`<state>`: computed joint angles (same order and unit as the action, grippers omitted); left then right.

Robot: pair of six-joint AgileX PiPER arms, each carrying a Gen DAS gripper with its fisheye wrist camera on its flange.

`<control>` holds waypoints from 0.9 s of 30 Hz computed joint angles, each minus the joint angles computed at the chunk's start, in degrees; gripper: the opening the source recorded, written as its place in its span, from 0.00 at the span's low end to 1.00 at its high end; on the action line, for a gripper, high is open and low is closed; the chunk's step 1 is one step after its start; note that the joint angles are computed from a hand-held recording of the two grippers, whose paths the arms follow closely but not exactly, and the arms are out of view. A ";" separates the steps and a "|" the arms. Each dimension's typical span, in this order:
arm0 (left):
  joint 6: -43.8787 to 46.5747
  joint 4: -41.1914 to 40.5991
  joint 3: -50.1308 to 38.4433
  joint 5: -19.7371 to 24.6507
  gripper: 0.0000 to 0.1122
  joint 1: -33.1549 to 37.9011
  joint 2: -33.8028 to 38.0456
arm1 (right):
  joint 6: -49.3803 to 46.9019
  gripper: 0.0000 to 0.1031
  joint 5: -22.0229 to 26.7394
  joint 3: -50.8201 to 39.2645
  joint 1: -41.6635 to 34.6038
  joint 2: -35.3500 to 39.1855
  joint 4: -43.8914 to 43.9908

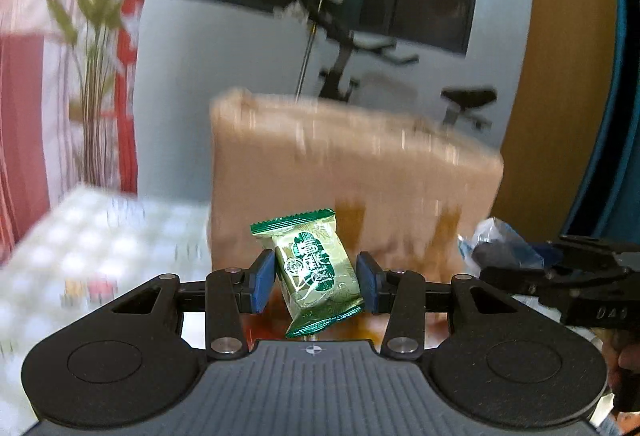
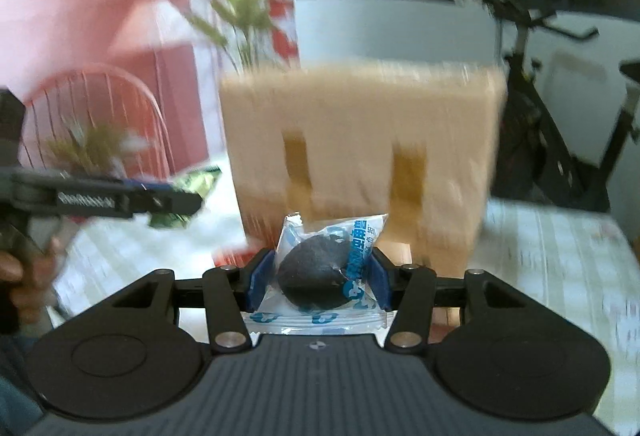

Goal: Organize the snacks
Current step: 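Carry both snacks over the box and open both tools to release them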

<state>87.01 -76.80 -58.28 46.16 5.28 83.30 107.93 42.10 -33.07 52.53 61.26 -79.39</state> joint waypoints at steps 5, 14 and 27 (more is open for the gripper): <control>-3.29 -1.04 -10.89 -1.04 0.42 -3.19 2.98 | -7.25 0.51 -8.16 -9.21 -10.23 -1.26 0.00; -29.67 22.72 -38.37 -9.33 0.42 -14.79 18.60 | -36.04 0.51 -20.20 -29.80 -33.10 13.40 23.27; -48.61 42.28 -56.25 -6.16 0.53 -19.10 31.17 | -62.64 0.52 -18.55 -39.10 -43.51 25.76 51.31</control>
